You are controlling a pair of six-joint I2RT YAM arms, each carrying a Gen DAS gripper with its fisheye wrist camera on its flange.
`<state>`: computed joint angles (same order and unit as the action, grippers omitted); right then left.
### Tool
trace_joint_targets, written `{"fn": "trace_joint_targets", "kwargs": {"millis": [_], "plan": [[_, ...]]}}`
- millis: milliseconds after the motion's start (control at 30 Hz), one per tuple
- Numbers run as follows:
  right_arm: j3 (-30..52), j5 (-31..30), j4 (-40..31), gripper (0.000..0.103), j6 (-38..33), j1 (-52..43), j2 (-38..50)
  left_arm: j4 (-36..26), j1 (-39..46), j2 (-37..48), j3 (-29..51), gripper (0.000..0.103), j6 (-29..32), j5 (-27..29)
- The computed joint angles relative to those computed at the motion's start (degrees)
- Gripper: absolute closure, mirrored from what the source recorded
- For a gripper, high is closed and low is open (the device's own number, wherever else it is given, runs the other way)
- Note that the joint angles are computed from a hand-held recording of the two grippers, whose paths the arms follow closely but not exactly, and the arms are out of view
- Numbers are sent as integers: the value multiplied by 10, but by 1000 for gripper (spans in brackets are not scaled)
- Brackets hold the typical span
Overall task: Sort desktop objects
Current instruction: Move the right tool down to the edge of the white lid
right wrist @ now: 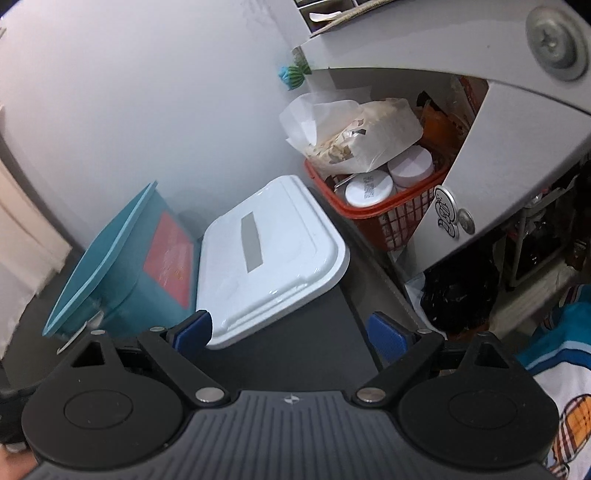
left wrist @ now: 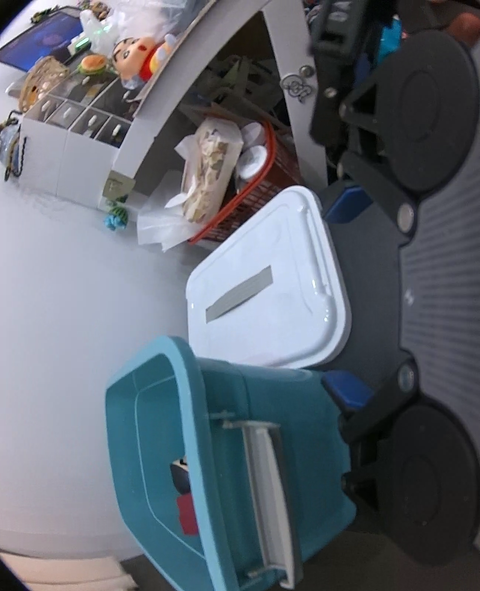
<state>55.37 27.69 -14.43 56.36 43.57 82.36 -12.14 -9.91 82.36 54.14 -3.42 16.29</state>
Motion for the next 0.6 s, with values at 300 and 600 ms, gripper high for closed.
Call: {"fn": "trace_joint_targets", "kwargs": {"millis": [300, 600], "plan": [[68, -6, -10, 9, -25, -32, 95, 59, 15, 28, -33, 14, -12, 29], [112, -36, 11, 9, -25, -58, 158, 83, 22, 41, -38, 14, -4, 44]]}}
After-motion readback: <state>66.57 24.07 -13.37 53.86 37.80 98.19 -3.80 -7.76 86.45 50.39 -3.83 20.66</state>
